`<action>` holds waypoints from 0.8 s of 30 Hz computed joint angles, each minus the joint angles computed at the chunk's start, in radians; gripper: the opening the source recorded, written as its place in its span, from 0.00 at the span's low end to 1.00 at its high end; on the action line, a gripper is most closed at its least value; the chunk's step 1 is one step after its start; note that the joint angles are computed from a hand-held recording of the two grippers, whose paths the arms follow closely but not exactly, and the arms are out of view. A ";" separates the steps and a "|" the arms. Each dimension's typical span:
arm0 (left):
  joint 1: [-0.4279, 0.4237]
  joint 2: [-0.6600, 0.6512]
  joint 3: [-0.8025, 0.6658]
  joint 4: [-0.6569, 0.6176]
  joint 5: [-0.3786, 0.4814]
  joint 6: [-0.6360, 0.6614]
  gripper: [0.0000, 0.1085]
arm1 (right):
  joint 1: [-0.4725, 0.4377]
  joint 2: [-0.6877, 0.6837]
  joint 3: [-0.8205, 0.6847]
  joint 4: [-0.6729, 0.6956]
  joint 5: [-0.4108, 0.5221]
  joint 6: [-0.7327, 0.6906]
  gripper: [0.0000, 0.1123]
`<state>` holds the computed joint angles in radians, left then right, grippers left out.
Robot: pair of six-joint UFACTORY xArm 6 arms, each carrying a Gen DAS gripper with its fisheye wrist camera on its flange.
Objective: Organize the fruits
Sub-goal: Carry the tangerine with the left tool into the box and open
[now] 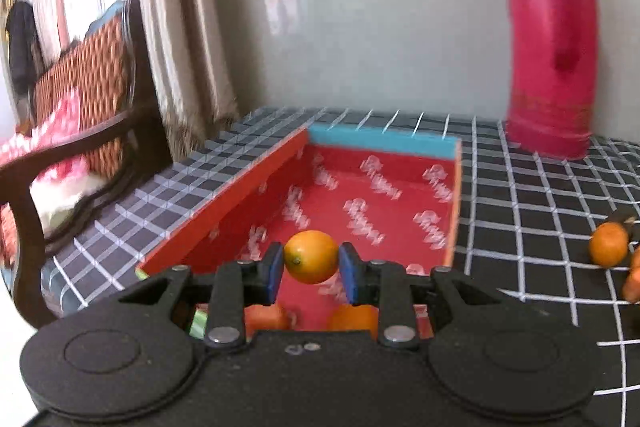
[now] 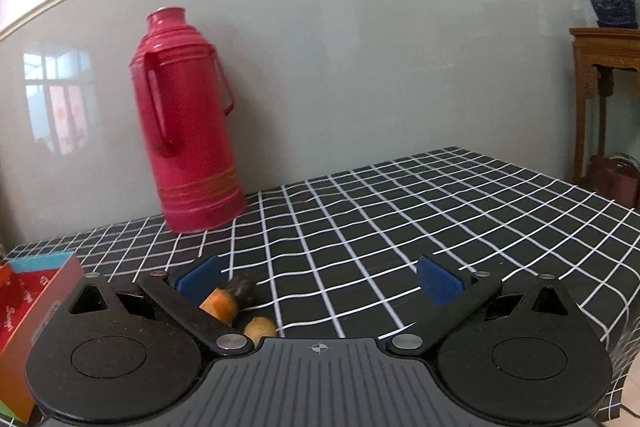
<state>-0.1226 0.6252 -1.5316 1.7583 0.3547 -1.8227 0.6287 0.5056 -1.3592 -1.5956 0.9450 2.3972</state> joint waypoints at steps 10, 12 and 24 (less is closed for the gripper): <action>0.022 -0.080 0.105 0.026 0.050 -0.049 0.62 | -0.025 0.024 -0.035 -0.011 -0.111 0.003 0.92; 0.020 -0.104 0.132 0.104 0.071 -0.127 0.66 | -0.024 0.035 -0.047 -0.015 -0.124 -0.003 0.92; 0.084 -0.162 0.185 0.073 0.103 -0.160 0.79 | -0.011 0.112 -0.153 -0.022 -0.184 -0.089 0.92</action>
